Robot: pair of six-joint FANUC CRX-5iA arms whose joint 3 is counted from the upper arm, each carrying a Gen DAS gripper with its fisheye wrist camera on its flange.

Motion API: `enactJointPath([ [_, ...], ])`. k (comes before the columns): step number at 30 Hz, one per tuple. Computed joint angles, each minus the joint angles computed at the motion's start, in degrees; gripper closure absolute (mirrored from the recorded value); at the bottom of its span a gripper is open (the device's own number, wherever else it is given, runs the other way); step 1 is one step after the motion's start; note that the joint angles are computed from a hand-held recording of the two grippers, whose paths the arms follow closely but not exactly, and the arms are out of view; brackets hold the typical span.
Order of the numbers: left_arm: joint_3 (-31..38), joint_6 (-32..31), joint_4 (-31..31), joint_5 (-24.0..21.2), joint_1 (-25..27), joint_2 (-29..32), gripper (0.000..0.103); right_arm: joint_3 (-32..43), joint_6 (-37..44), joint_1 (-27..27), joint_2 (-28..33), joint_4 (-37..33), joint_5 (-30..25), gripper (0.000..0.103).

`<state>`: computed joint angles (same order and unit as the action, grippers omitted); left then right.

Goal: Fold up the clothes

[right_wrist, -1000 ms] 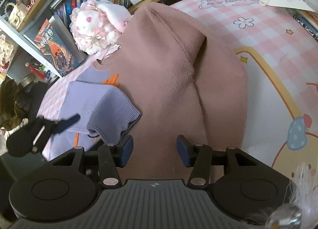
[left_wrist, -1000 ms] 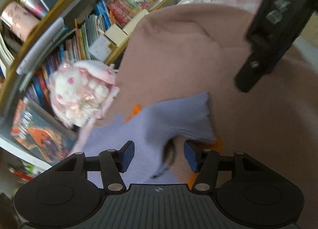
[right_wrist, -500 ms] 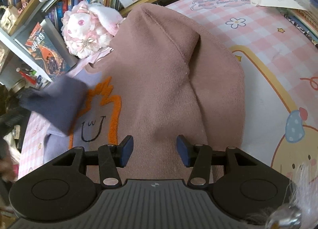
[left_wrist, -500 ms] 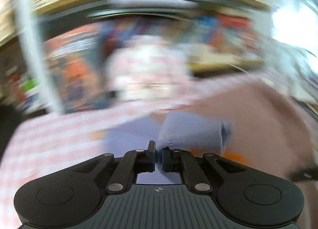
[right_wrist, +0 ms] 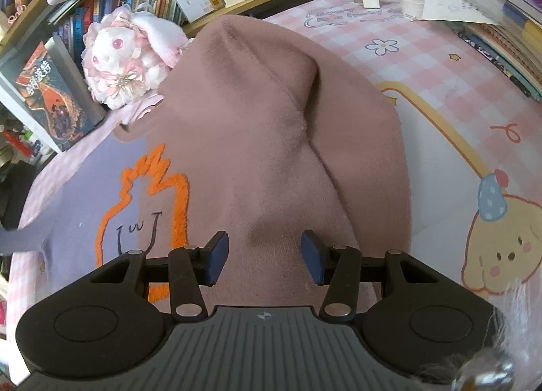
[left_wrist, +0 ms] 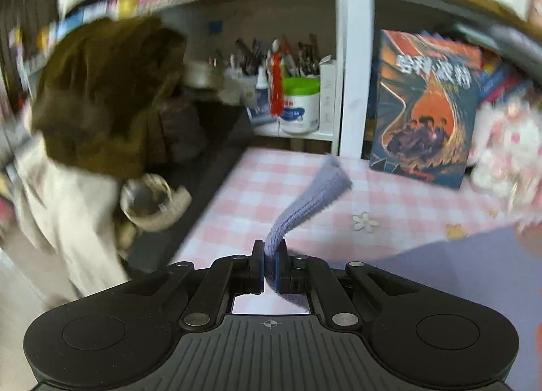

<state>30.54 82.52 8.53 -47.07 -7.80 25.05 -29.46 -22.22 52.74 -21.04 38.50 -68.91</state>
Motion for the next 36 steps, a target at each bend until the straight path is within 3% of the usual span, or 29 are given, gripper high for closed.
enactJointPath([
  [2,-1.0,0.7,5.9,-0.4,1.7,0.8,0.097,1.3,-0.4,0.3,1.4,-0.2,-1.4,0.057],
  [5,-6.0,4.8,16.1,3.7,4.2,0.6,0.094,2.3,-1.3,1.0,2.5,-0.3,-2.7,0.057],
  [9,-11.2,11.5,20.9,10.3,6.4,-1.2,0.089,3.2,-1.4,1.6,3.5,-0.6,-4.5,0.057],
  [14,-7.6,24.6,4.2,7.6,7.8,-2.9,0.083,4.5,-1.2,2.0,4.7,-1.2,-6.0,0.057],
  [16,-9.9,20.5,4.4,7.4,7.8,-5.1,0.083,5.0,-0.7,2.0,5.2,-1.5,-6.5,0.057],
  [19,-17.5,2.8,15.1,7.3,6.9,-8.6,0.083,5.6,-0.1,1.8,5.6,-1.8,-6.8,0.057],
  [22,-21.8,-11.8,21.9,2.3,3.9,-10.4,0.083,6.0,0.5,1.7,5.7,-2.1,-7.0,0.057],
  [25,-23.0,-20.7,23.4,-3.6,0.0,-10.6,0.079,6.7,2.3,2.2,5.9,-2.3,-8.5,0.057],
  [27,-23.6,-21.7,22.2,-5.2,-2.2,-11.0,0.07,7.2,3.7,2.8,6.0,-2.4,-10.0,0.057],
  [29,-23.7,-20.5,21.0,-6.0,-3.6,-10.9,0.051,7.3,3.9,3.5,5.9,-2.6,-11.1,0.057],
  [36,-23.8,-17.7,17.7,-6.9,-5.5,-11.4,0.047,6.6,2.3,6.8,5.0,-3.0,-13.5,0.057],
])
